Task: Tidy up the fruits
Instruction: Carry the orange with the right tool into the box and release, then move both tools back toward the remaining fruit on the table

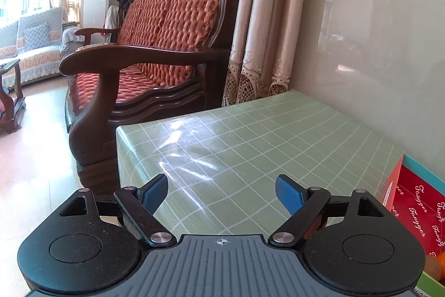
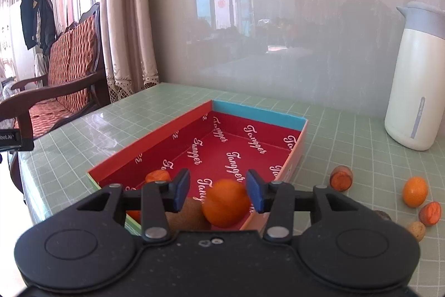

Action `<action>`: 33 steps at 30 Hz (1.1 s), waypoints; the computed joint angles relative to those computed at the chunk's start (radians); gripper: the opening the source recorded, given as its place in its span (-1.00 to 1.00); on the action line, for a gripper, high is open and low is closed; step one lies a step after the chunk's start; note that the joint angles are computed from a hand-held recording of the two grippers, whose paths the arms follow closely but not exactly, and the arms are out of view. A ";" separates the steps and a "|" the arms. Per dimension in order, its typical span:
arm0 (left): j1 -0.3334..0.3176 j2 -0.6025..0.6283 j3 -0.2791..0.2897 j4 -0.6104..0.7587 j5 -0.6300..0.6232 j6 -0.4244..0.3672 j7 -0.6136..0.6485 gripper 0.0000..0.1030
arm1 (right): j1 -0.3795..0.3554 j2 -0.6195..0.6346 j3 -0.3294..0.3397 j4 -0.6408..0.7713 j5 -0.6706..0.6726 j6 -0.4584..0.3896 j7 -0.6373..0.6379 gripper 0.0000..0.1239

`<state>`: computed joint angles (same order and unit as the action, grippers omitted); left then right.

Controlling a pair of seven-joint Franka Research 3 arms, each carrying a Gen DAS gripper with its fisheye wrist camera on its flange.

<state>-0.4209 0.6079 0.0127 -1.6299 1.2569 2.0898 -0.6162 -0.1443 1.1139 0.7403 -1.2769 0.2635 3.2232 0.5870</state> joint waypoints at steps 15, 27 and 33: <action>-0.067 0.112 0.022 0.190 0.010 0.002 0.141 0.69 | -0.053 -0.004 0.000 -0.035 -0.083 0.171 0.173 0.26; -0.122 0.212 0.062 0.355 -0.025 0.013 0.244 0.74 | -0.005 -0.081 -0.186 -0.057 -0.075 0.204 0.369 0.33; -0.158 0.282 0.087 0.469 -0.042 0.014 0.315 0.75 | 0.016 -0.119 -0.282 -0.080 -0.070 0.212 0.459 0.34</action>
